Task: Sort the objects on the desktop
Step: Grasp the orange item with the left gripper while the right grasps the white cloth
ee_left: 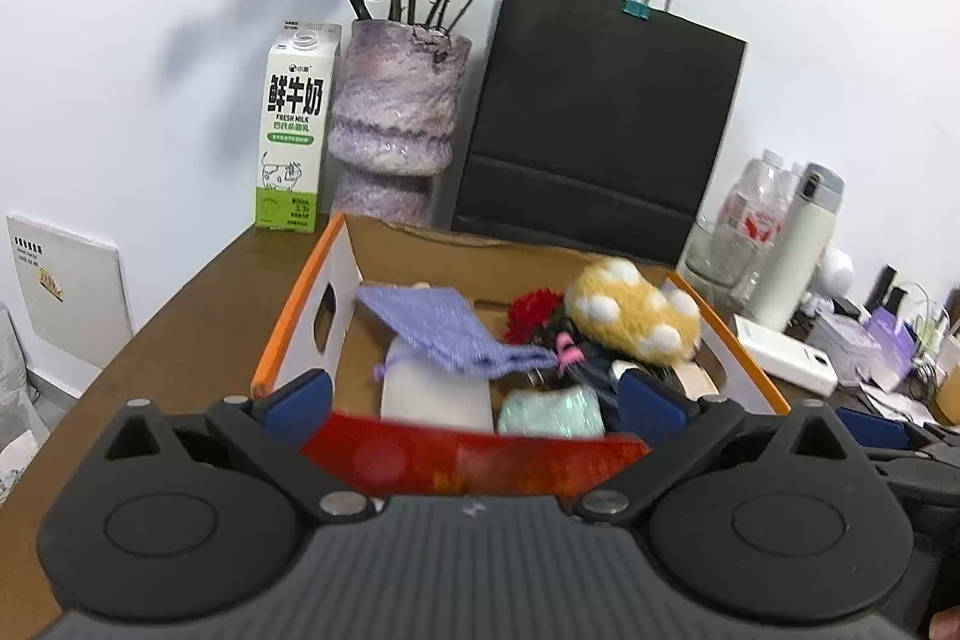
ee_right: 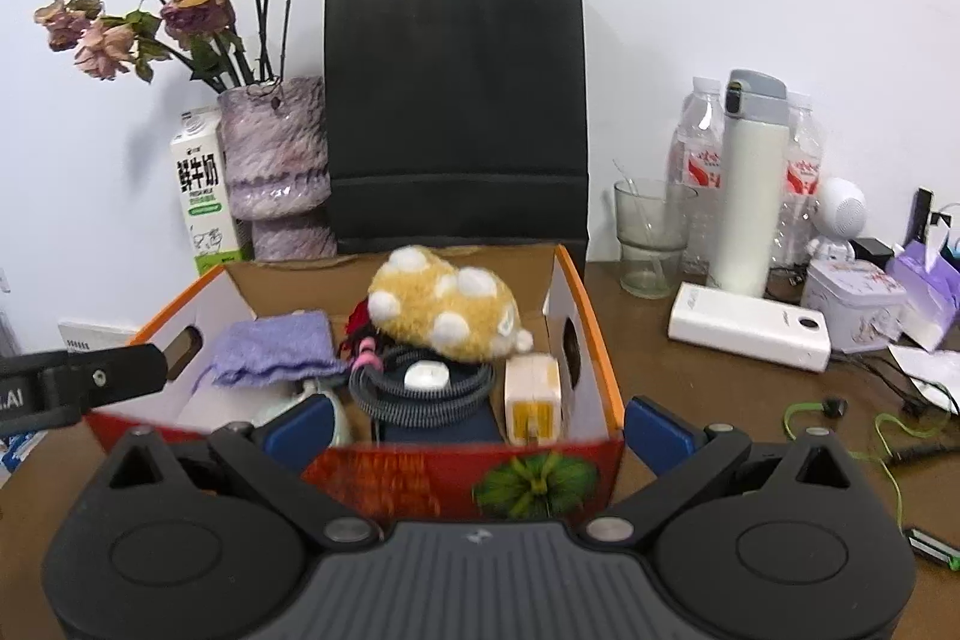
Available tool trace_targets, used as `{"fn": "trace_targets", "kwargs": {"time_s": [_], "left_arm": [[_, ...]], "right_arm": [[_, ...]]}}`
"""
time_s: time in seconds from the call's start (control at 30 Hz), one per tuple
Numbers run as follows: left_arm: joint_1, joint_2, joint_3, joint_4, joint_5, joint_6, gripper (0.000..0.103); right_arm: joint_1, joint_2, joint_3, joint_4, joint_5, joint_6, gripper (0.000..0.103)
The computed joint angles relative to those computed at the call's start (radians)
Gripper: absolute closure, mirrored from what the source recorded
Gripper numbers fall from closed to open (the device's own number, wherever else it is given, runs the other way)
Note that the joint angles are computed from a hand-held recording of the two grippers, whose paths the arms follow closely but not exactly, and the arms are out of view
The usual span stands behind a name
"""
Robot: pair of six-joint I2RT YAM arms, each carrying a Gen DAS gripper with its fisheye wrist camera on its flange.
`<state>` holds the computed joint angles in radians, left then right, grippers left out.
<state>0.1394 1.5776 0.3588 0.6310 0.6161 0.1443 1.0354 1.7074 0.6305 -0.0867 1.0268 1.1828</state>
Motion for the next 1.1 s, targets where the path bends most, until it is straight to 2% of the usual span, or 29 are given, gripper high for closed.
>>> {"fn": "trace_targets", "kwargs": {"time_s": [0.1,0.23,0.37,0.47,0.6,0.8,1.1], "left_arm": [[0.029,-0.030,-0.051,-0.001,0.029,0.036,0.000],[0.070,-0.042,-0.107,0.014,0.058,0.085,0.000],[0.124,0.002,-0.149,0.061,0.095,0.138,0.000],[0.151,0.108,-0.148,0.103,0.094,0.215,0.000],[0.134,0.172,-0.106,0.048,0.050,0.265,0.000],[0.128,0.183,-0.124,0.090,0.051,0.288,0.000],[0.121,0.190,-0.118,0.079,0.041,0.292,0.000]], "right_arm": [[0.066,0.016,0.019,-0.117,0.020,0.121,0.000],[0.136,0.045,0.033,-0.215,0.022,0.244,0.000],[0.184,0.103,0.049,-0.257,-0.002,0.308,0.000],[0.206,0.160,0.058,-0.256,-0.035,0.365,0.000],[0.197,0.198,0.047,-0.194,-0.086,0.338,0.000],[0.183,0.236,0.069,-0.186,-0.109,0.315,0.000],[0.176,0.232,0.064,-0.182,-0.113,0.315,0.000]]}}
